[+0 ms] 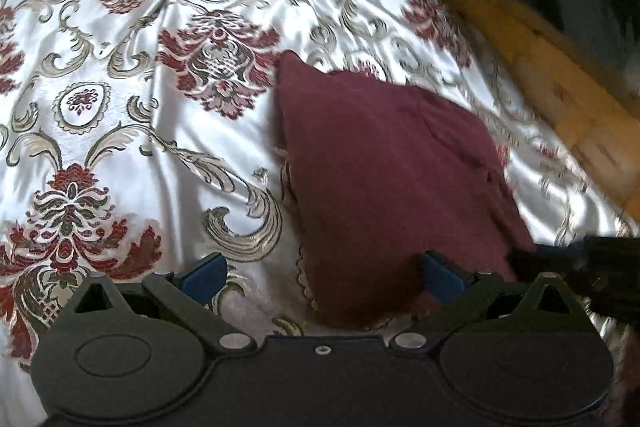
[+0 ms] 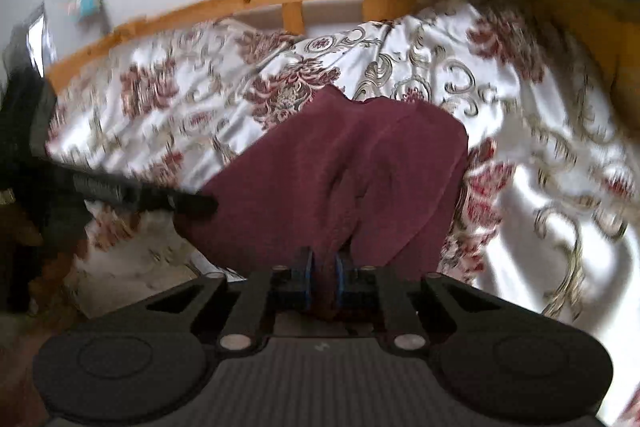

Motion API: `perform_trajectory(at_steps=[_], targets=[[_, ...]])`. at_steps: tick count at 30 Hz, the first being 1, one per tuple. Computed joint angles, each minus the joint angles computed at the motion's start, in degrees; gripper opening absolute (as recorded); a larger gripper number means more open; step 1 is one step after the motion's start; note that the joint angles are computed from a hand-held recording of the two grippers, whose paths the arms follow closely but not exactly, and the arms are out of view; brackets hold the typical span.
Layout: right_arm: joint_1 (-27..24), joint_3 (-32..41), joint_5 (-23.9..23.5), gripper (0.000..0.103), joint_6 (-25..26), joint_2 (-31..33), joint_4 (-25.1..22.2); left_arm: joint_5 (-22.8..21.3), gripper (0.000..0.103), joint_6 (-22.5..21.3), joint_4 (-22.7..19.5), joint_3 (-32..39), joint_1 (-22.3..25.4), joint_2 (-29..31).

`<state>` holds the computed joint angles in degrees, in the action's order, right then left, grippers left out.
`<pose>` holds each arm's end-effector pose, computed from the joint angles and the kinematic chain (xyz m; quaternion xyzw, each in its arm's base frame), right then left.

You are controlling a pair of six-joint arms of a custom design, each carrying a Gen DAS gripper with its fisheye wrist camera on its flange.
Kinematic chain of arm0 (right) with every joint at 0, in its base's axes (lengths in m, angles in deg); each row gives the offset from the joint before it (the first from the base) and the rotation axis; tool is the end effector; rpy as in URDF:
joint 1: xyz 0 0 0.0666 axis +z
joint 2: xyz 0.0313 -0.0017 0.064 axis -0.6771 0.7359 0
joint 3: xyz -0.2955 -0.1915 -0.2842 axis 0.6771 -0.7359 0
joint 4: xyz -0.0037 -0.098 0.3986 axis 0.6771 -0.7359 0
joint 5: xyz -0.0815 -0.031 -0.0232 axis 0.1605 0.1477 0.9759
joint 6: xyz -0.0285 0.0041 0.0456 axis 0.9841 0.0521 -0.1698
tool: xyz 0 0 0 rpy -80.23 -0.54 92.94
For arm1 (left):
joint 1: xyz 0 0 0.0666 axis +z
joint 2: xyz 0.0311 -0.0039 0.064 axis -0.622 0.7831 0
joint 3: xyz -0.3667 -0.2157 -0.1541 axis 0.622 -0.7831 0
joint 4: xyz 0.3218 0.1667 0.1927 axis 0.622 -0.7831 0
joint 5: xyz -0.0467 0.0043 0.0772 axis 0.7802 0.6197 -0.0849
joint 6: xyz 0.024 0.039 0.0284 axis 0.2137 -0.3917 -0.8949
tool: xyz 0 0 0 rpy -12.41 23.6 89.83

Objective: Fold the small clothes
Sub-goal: 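Fold the bundle over with the right gripper and release the left gripper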

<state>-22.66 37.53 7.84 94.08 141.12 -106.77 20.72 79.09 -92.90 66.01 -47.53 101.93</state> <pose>0.5519 0.2194 0.4719 -0.3504 0.8180 0.2697 0.3680 0.4333 -0.0663 0.4463 -0.1553 0.9054 -0.0781 0.3873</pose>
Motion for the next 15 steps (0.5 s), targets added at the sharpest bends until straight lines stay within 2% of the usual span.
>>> perform_trajectory(at_steps=[2, 4, 6, 9, 10, 12, 14, 15], targets=[[-1.2, 0.1, -2.3, 0.048, -1.9, -0.2, 1.7, -1.0, 0.102, -1.0, -0.2, -0.1, -0.4, 0.2], [-2.0, -0.2, -1.8, 0.065, -4.6, -0.3, 4.5, -1.0, 0.102, -0.9, 0.0, -0.3, -0.4, 0.2], [-2.7, -0.9, -1.4, 0.072, -9.4, -0.1, 8.2, 0.0, 0.102, 0.2, -0.1, -0.4, 0.0, 0.4], [-3.6, -2.5, -1.2, 0.072, -21.5, 1.0, 15.6, 1.4, 0.102, 1.9, 0.0, -0.6, 0.5, 0.6], [-3.6, -2.9, -0.6, 0.070, -24.0, 1.5, 17.5, 1.6, 0.102, 2.1, 0.1, -0.7, 0.5, 0.7], [-3.3, -2.4, 1.8, 0.058, -26.4, 3.0, 19.5, 1.9, 0.102, 2.6, 0.2, -0.8, 0.5, 1.0], [-2.9, -1.1, 3.5, 0.039, -26.9, 4.8, 20.8, 2.0, 0.102, 2.6, 0.1, -0.7, 0.3, 1.2], [-2.7, -0.2, 3.8, 0.037, -26.7, 5.8, 21.0, 1.9, 0.102, 2.4, 0.1, -0.6, 0.2, 1.2]])
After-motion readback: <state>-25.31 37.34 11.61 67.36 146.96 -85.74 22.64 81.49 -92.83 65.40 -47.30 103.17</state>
